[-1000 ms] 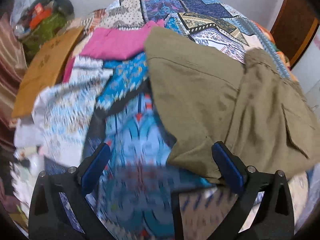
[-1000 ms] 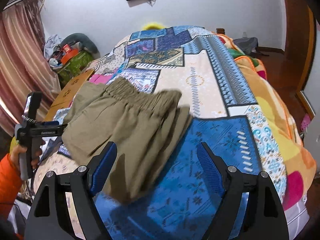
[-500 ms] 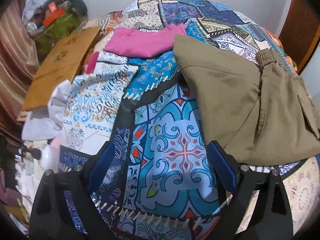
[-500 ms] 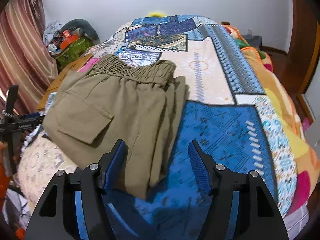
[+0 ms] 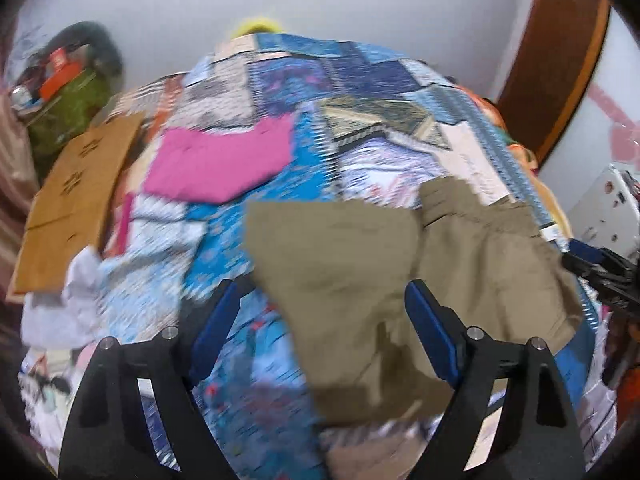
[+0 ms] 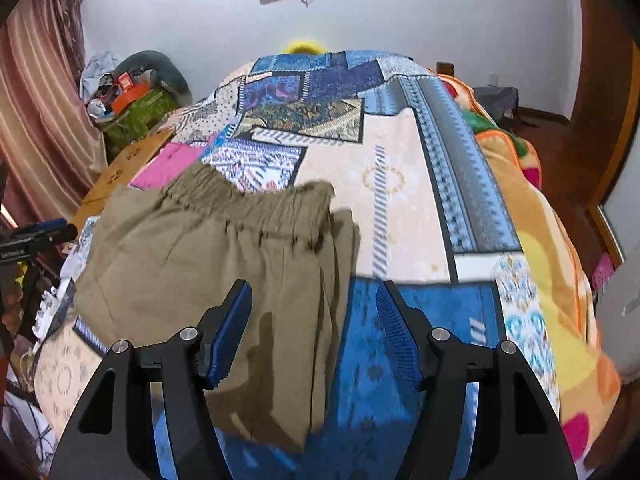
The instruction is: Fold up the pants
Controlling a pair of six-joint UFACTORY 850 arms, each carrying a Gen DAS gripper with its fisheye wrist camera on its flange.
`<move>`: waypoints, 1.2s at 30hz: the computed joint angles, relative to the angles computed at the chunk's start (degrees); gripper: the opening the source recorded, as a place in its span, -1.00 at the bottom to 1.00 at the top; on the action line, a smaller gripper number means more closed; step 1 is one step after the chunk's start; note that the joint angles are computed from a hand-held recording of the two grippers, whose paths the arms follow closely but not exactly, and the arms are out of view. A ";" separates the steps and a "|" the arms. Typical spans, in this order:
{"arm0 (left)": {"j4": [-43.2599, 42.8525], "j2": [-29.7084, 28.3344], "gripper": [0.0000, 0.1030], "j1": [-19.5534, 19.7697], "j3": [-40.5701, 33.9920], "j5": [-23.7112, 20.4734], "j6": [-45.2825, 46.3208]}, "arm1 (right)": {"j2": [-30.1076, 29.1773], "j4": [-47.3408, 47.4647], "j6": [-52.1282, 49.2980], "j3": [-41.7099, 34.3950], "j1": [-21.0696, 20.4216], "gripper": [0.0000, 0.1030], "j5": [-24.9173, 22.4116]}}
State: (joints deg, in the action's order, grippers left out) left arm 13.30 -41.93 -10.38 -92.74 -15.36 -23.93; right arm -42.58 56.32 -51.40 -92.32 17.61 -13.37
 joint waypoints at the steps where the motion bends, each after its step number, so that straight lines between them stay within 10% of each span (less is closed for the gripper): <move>1: -1.21 -1.54 0.66 -0.54 -2.23 -0.78 1.67 | -0.77 -0.28 0.07 -1.11 0.05 0.18 -0.24; 6: -5.38 -8.49 0.60 -2.63 -11.59 -6.09 8.84 | -5.40 -9.28 8.12 -7.36 0.18 -0.47 -4.34; 12: 1.01 -12.23 0.56 -3.26 -14.95 -8.10 3.73 | -6.43 -14.06 9.36 -7.92 0.42 -0.62 -3.75; 25: 15.07 -5.15 0.55 -0.43 -5.49 -6.12 -13.92 | -4.50 -16.65 14.78 -6.81 -0.52 -0.38 -4.96; 28: 3.55 -3.38 0.54 2.00 -2.51 -3.95 -6.74 | -3.03 -15.00 14.00 -4.82 -0.95 0.00 -3.83; 36: -21.27 -4.56 0.54 3.24 -1.06 -5.30 14.00 | -5.60 -12.75 15.84 -5.84 -2.02 0.03 -7.10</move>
State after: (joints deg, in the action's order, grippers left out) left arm -7.97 -46.49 -7.14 -93.80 -20.66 -9.92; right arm -48.19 43.58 -35.56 -98.16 15.59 -20.47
